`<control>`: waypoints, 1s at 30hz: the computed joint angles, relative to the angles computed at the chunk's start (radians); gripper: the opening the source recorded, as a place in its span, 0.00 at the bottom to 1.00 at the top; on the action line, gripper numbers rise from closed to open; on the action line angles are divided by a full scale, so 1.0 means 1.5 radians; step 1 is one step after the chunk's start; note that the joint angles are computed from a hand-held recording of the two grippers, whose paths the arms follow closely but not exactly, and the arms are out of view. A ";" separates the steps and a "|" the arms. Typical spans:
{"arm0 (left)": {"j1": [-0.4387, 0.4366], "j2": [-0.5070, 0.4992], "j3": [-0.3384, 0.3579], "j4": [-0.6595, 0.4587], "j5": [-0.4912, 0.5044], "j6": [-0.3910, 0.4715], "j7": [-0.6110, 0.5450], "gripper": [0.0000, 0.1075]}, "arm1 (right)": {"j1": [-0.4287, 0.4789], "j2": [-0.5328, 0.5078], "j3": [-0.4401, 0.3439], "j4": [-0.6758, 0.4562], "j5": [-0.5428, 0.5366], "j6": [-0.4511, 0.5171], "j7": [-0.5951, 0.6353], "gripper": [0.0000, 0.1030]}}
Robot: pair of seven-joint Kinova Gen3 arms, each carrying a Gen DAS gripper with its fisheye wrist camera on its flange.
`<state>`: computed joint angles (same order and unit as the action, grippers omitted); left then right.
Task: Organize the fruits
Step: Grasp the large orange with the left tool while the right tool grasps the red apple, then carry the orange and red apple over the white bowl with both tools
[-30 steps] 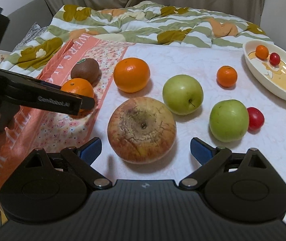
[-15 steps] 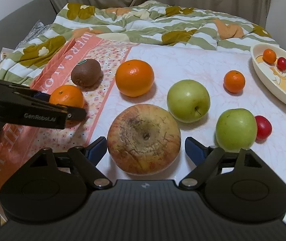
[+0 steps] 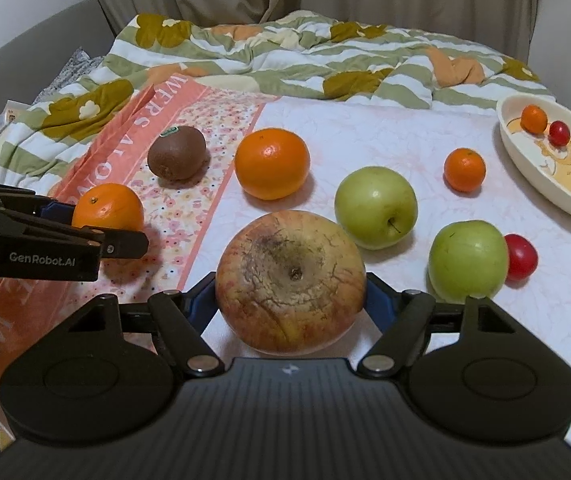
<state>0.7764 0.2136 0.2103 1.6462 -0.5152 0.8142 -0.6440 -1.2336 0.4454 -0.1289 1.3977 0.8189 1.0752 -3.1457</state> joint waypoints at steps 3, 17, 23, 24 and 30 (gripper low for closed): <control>0.011 -0.011 0.002 0.003 -0.010 0.007 0.023 0.58 | -0.011 -0.007 0.000 0.001 0.010 0.014 -0.008 0.88; 0.078 -0.046 0.056 -0.042 -0.116 0.116 0.168 0.58 | -0.032 -0.090 -0.050 0.034 0.044 0.110 -0.063 0.88; 0.151 -0.012 0.069 -0.112 -0.189 0.205 0.258 0.58 | -0.004 -0.163 -0.096 0.096 0.058 0.129 -0.076 0.87; 0.169 0.000 0.068 -0.132 -0.203 0.226 0.275 0.58 | 0.004 -0.177 -0.105 0.108 0.058 0.129 -0.073 0.87; 0.262 0.076 0.034 -0.255 -0.250 0.313 0.322 0.58 | 0.076 -0.277 -0.146 0.193 0.034 0.094 -0.021 0.88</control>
<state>1.1699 0.3277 0.2618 1.2630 -0.8900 1.2835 -0.1611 -1.1189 0.0295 -0.3483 1.6868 0.8706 1.2169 -3.1774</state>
